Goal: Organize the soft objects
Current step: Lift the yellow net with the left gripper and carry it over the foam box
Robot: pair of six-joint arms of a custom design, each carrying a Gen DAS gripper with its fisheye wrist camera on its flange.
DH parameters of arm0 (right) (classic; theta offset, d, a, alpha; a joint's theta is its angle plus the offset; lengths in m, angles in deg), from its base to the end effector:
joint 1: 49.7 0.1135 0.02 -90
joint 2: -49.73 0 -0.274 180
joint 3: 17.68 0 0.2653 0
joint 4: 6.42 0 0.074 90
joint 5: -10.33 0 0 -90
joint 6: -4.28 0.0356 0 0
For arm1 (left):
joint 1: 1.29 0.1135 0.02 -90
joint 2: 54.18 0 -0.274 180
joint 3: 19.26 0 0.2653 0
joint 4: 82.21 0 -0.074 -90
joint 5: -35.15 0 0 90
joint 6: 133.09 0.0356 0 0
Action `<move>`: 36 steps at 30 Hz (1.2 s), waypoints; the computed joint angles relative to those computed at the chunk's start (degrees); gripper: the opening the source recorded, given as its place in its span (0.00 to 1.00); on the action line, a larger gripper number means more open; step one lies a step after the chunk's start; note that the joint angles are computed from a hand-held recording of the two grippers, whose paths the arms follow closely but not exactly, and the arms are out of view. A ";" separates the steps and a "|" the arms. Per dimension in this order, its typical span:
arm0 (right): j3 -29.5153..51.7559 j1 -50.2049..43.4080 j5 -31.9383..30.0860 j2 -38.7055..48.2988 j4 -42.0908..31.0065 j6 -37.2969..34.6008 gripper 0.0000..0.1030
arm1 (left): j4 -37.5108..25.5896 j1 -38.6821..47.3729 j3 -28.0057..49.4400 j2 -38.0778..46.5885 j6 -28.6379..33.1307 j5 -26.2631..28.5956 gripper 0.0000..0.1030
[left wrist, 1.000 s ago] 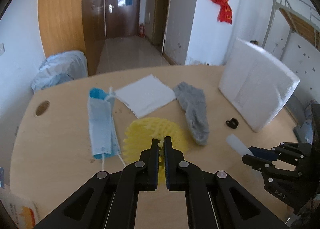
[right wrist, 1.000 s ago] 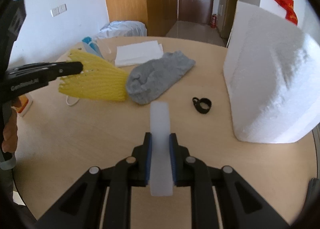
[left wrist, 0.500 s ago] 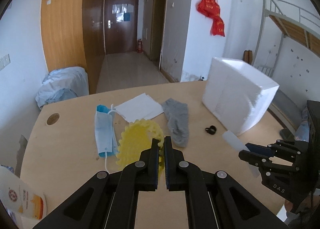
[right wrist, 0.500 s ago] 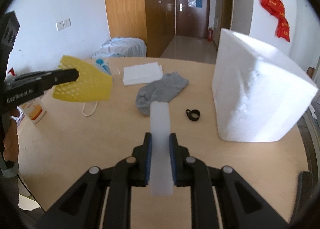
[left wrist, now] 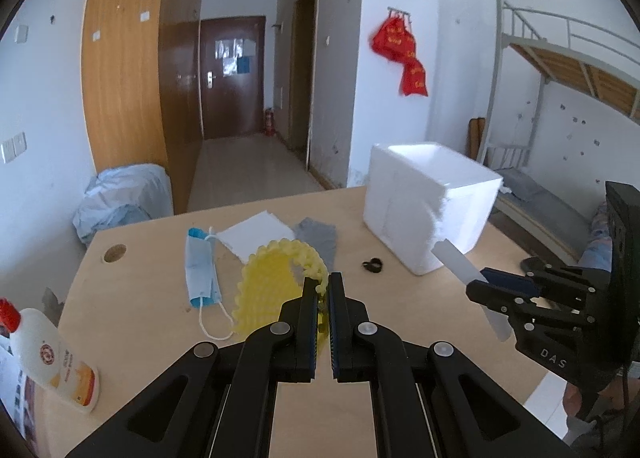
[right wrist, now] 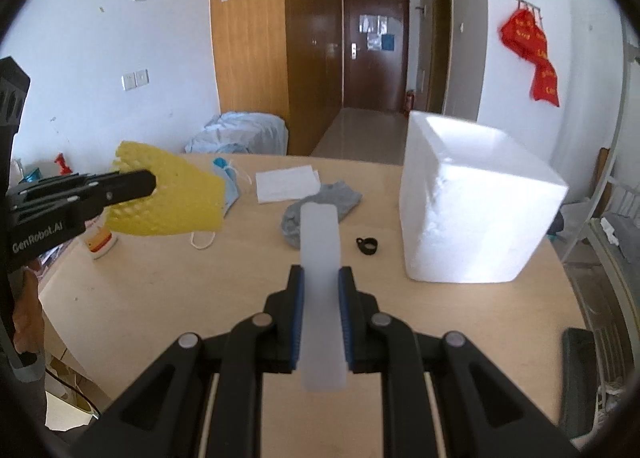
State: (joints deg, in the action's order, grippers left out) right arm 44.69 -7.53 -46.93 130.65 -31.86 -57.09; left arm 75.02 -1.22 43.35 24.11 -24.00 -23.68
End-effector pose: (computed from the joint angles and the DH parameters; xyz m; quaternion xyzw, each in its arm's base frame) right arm 0.2375 0.1892 0.2275 0.0053 0.8900 0.0057 0.4559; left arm 0.3016 -0.0181 0.2451 0.2585 0.8362 -0.1689 0.4533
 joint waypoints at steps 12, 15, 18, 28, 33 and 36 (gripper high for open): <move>-1.18 3.48 6.44 -4.39 -2.43 2.24 0.19 | -0.89 -1.19 -3.92 -8.03 0.08 2.45 0.05; -1.15 2.71 7.52 -5.52 -3.01 1.87 0.19 | -0.77 -2.08 -3.21 -8.22 -0.73 3.34 0.05; -0.66 1.08 8.12 -6.55 -3.56 0.60 0.19 | -0.56 -3.61 -2.87 -9.28 -1.63 3.77 0.05; 1.29 -5.66 9.01 -8.73 -4.05 -3.61 0.19 | 3.08 -11.67 1.75 -3.98 -3.49 0.72 0.05; 4.34 -10.51 7.61 -7.21 -3.35 -7.41 0.19 | 4.21 -13.76 4.37 -0.76 -4.16 0.70 0.05; 6.78 -14.04 5.70 -4.91 -2.65 -9.60 0.19 | 4.98 -15.12 6.35 1.54 -4.59 -0.24 0.05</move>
State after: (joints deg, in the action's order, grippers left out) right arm 51.47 -21.57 -41.24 125.74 -34.51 -66.69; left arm 80.00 -16.34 49.69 25.65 -28.59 -23.93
